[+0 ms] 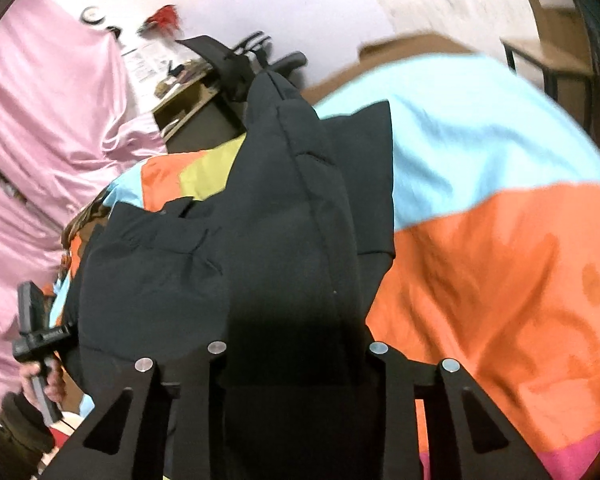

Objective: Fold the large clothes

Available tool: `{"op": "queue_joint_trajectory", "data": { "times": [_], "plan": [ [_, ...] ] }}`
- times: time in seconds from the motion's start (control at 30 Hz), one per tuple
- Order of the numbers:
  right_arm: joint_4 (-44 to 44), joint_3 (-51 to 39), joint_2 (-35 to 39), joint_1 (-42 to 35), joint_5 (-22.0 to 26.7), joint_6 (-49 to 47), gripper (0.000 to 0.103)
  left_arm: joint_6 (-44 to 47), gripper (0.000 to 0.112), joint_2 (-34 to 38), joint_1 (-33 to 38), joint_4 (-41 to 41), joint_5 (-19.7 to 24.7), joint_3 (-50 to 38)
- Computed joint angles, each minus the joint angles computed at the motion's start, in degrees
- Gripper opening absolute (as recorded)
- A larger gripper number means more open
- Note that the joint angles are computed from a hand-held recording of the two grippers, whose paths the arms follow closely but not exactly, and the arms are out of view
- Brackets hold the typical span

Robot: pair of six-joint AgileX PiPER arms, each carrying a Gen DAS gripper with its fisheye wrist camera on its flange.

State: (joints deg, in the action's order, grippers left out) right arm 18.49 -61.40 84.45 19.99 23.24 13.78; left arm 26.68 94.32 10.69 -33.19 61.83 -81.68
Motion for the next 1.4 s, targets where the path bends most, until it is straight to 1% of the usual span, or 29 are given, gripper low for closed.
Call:
{"op": "queue_joint_trajectory", "data": {
  "times": [0.07, 0.1, 0.17, 0.2, 0.23, 0.27, 0.3, 0.37, 0.4, 0.5, 0.57, 0.6, 0.63, 0.67, 0.73, 0.8, 0.83, 0.9, 0.97, 1.03, 1.07, 1.1, 1.13, 1.17, 1.23, 1.3, 1.4],
  "plan": [
    [-5.4, -1.0, -2.2, 1.3, 1.4, 4.5, 0.029, 1.1, 0.019, -2.6, -0.2, -1.2, -0.6, 2.7],
    [-6.9, -1.3, -2.9, 1.8, 1.9, 5.9, 0.029, 1.4, 0.019, -3.7, 0.1, -1.6, 0.0, 3.2],
    [-10.8, -1.4, -5.4, 2.9, 3.4, 9.0, 0.029, 5.1, 0.018, -5.9, 3.2, -3.6, 2.0, 5.7],
    [-11.9, -1.1, -6.3, 3.3, 3.7, 9.8, 0.029, 5.2, 0.018, -6.7, 3.3, -3.9, 2.6, 5.8],
    [-14.1, -0.6, -7.7, 4.0, 4.2, 11.6, 0.029, 5.2, 0.018, -7.3, 3.1, -4.1, 2.8, 6.2],
    [-16.4, 0.1, -9.2, 4.9, 4.5, 13.8, 0.029, 3.0, 0.018, -7.3, 0.8, -3.6, 2.2, 4.9],
    [-17.1, 1.3, -10.6, 4.9, 4.5, 14.2, 0.029, 3.0, 0.018, -8.6, 0.7, -3.7, 2.7, 5.8],
    [-22.2, 4.2, -13.7, 6.9, 4.4, 19.7, 0.029, 4.1, 0.018, -10.2, 1.1, -4.1, 2.8, 7.6],
    [-24.0, 5.0, -14.7, 7.8, 4.6, 21.9, 0.029, 2.8, 0.018, -10.4, 0.0, -3.6, 2.8, 6.8],
    [-30.8, 9.4, -18.1, 10.7, 4.6, 30.6, 0.029, 2.8, 0.019, -11.8, -1.8, -1.9, 1.9, 9.3],
    [-35.1, 12.6, -19.0, 12.6, 4.3, 37.4, 0.029, 2.8, 0.019, -11.6, -2.8, -0.5, -0.2, 12.2],
    [-35.4, 14.2, -19.8, 12.8, 4.7, 38.3, 0.029, 2.8, 0.020, -11.9, -3.1, 0.0, -1.4, 14.1],
    [-37.8, 15.2, -19.4, 13.8, 4.9, 41.3, 0.030, 2.9, 0.021, -11.7, -3.1, 0.2, -2.4, 15.7],
    [-41.0, 16.7, -19.0, 14.8, 4.9, 45.5, 0.032, 3.0, 0.024, -11.9, -2.9, 0.1, -3.0, 17.0],
    [-44.7, 19.2, -18.8, 15.3, 4.2, 51.1, 0.038, 4.1, 0.030, -12.2, -1.4, -1.6, -4.0, 19.8],
    [-45.4, 20.4, -18.9, 14.6, 3.6, 53.2, 0.042, 3.6, 0.038, -13.0, -0.6, -1.6, -4.2, 20.7],
    [-45.9, 20.5, -18.8, 14.7, 3.8, 54.1, 0.045, 2.3, 0.038, -13.3, -0.9, -0.6, -4.8, 20.7],
    [-46.8, 19.9, -18.5, 15.4, 5.0, 55.4, 0.045, 0.3, 0.039, -14.7, -1.8, 1.6, -5.1, 20.8],
    [-46.9, 18.9, -18.1, 16.0, 6.4, 55.2, 0.046, -2.5, 0.040, -16.0, -4.1, 5.5, -6.6, 21.2],
    [-47.1, 19.0, -18.6, 16.6, 7.8, 55.6, 0.049, -4.7, 0.042, -17.1, -5.4, 7.8, -7.1, 21.5],
    [-47.0, 18.6, -18.5, 16.8, 8.9, 55.6, 0.051, -5.5, 0.043, -17.2, -5.7, 8.4, -7.3, 21.7],
    [-47.2, 18.5, -18.4, 17.1, 9.8, 56.0, 0.057, -6.4, 0.044, -17.4, -5.8, 8.9, -7.3, 21.8],
    [-47.9, 18.2, -18.3, 17.8, 11.4, 56.9, 0.063, -7.0, 0.044, -17.6, -5.8, 9.2, -7.2, 21.9],
    [-49.5, 17.7, -18.0, 19.2, 13.5, 58.9, 0.066, -7.3, 0.045, -17.9, -5.7, 9.2, -7.2, 22.1],
    [-53.6, 17.1, -17.7, 22.3, 18.2, 62.9, 0.080, -7.7, 0.045, -18.9, -5.6, 9.4, -7.4, 22.6],
    [-57.5, 17.3, -18.1, 25.5, 21.1, 66.0, 0.082, -8.4, 0.045, -20.3, -5.9, 10.2, -8.1, 23.5],
    [-58.5, 17.0, -18.4, 28.2, 23.2, 66.2, 0.088, -10.5, 0.046, -22.7, -7.1, 12.1, -8.6, 24.5]
  ]
}}
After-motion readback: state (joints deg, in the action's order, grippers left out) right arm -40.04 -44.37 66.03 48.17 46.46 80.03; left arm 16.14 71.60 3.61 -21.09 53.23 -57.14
